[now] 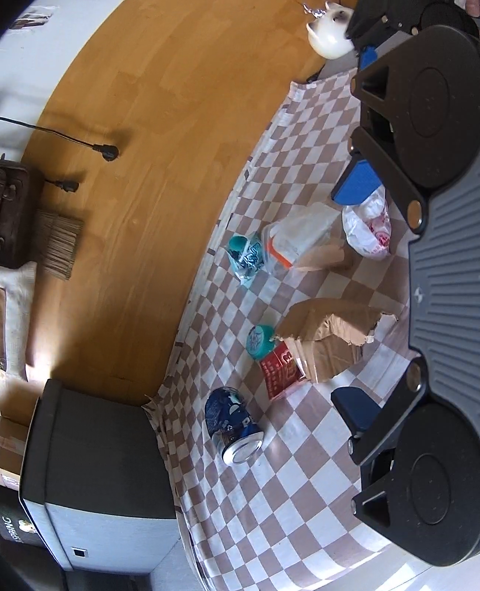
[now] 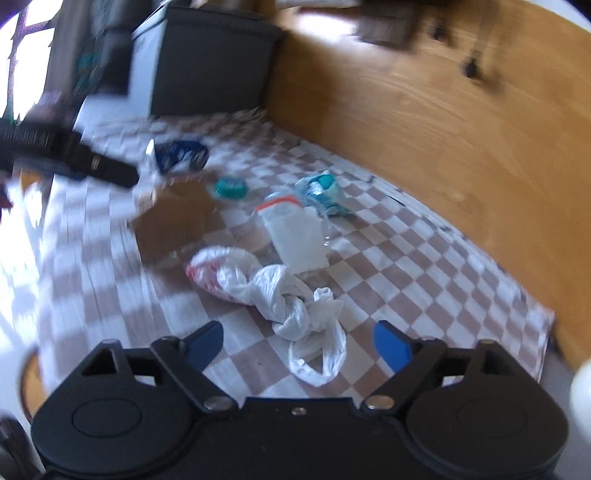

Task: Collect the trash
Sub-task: 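Grasp the white plastic bag with the right tool while the left tool grasps the brown paper bag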

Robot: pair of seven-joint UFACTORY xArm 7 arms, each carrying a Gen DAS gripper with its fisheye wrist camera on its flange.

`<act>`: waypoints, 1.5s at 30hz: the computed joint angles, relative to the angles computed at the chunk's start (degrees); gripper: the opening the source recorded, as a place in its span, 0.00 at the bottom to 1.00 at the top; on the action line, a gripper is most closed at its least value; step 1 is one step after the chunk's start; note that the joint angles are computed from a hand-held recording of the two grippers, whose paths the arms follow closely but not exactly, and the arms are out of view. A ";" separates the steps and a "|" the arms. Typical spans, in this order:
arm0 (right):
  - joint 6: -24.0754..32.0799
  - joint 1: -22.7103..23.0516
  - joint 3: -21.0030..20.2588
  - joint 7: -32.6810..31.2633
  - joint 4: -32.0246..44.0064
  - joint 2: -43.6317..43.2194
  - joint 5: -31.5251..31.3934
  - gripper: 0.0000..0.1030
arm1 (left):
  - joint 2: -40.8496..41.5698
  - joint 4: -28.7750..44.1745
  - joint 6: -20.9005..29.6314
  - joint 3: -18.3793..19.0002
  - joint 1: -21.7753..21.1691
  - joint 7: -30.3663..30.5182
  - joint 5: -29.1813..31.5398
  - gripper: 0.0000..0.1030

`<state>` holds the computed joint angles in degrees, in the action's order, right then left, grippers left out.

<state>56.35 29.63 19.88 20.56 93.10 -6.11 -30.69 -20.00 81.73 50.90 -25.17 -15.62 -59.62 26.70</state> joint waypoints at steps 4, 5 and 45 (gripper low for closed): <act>-0.23 0.76 -0.05 -6.11 0.64 2.76 -2.86 0.75 | 0.62 -0.59 -0.86 0.04 0.24 1.19 1.69 0.96; -0.45 1.09 -0.18 -6.47 0.80 3.39 -3.84 0.74 | 0.85 -0.59 -1.05 0.31 0.10 1.92 1.71 0.94; 10.70 8.22 -5.62 5.59 14.02 10.70 5.53 0.32 | 13.27 8.31 7.76 7.73 -7.85 3.51 0.44 0.33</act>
